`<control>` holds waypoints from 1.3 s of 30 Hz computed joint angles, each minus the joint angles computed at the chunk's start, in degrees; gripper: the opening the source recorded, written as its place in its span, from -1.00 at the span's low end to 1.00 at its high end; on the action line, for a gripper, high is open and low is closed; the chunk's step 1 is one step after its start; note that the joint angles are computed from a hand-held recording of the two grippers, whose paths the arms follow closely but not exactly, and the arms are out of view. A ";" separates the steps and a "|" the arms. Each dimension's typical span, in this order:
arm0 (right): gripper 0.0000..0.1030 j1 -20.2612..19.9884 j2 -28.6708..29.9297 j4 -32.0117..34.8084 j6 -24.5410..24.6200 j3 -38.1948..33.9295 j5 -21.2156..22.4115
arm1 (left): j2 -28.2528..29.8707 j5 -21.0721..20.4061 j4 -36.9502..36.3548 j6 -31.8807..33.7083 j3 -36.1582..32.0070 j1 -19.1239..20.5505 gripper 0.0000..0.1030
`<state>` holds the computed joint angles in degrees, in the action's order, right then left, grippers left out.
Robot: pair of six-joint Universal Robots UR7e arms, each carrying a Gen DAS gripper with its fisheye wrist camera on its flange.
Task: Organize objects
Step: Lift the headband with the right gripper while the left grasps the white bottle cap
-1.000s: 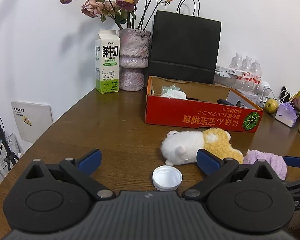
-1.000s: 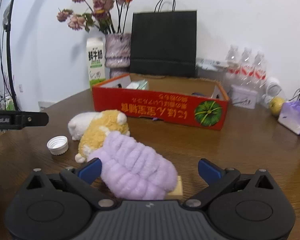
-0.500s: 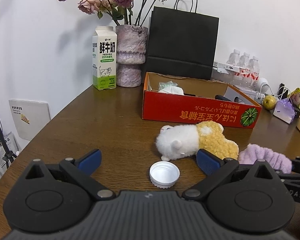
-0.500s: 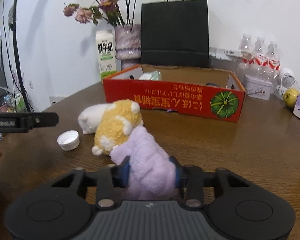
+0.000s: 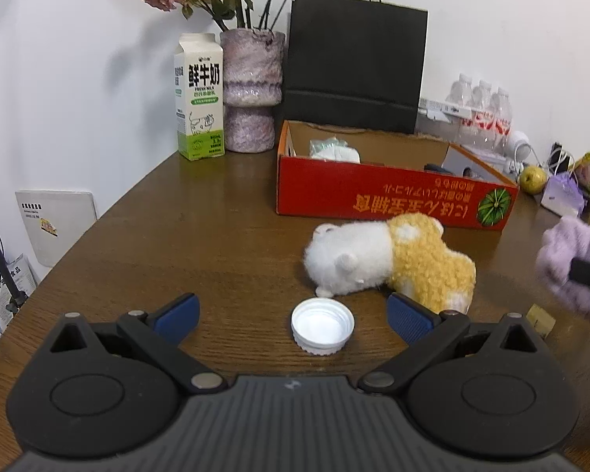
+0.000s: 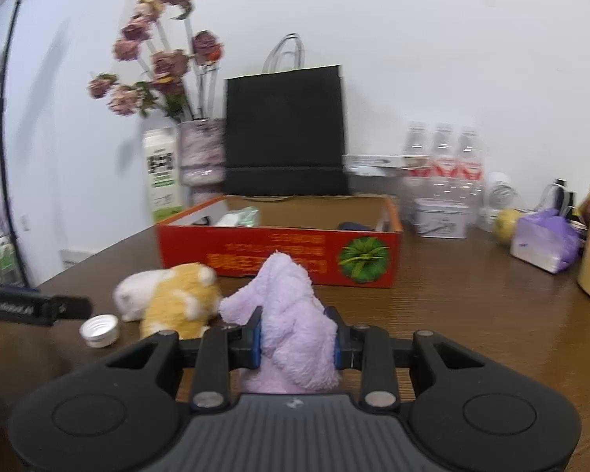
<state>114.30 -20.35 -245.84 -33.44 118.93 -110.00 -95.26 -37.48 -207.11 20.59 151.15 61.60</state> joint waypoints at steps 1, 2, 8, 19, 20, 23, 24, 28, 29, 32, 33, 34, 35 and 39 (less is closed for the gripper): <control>-0.43 -0.14 -0.08 -0.40 0.02 0.04 -0.23 | 0.10 0.08 0.75 -0.16 -0.10 0.14 1.00; -0.43 -0.37 -0.22 -1.10 0.00 0.28 -0.35 | 0.11 0.05 1.97 -0.55 -0.22 0.33 1.00; -0.43 -0.68 -0.20 -2.80 0.13 0.56 -0.74 | 1.56 1.02 4.73 -1.41 -0.93 1.20 1.00; -0.42 -0.21 0.21 -1.54 0.03 -0.08 -1.93 | 6.47 4.27 6.43 -5.39 -4.81 3.84 1.00; -0.42 -0.21 0.26 -1.48 0.00 -0.13 -2.00 | 6.83 4.69 6.10 -5.63 -5.00 3.81 1.00; -0.42 -0.09 0.43 -1.38 -0.04 -0.31 -2.31 | 6.92 4.37 4.88 -5.12 -4.76 3.62 0.79; -0.42 -0.08 0.46 -1.37 -0.04 -0.33 -2.31 | 7.12 3.90 3.29 -4.05 -4.53 3.53 0.40; -0.42 -0.09 0.60 -1.47 -0.10 -0.41 -2.11 | 3.89 -1.89 4.49 -3.42 -3.38 3.89 -0.22; -0.42 -0.09 0.73 -1.48 -0.15 -0.52 -2.07 | 4.37 -1.55 2.94 -2.50 -3.10 3.33 -0.22; -0.42 0.15 1.13 -1.33 -0.44 -0.93 -2.52 | 6.02 0.16 -3.79 0.68 -1.70 1.26 -0.22; -0.42 0.22 1.24 -1.33 -0.60 -1.07 -2.63 | 6.41 0.64 -5.77 1.27 -1.35 0.69 -0.22; -0.42 0.30 1.40 -1.44 -0.80 -1.21 -2.67 | 6.89 1.16 -7.90 1.90 -1.03 0.10 -0.22; -0.42 0.34 1.51 -1.60 -0.96 -1.24 -2.67 | 7.26 1.52 -9.45 2.38 -0.86 -0.39 -0.22; -0.42 0.57 1.90 -2.23 -1.70 -1.55 -2.98 | 7.57 1.93 -13.08 3.11 0.16 -2.18 -0.21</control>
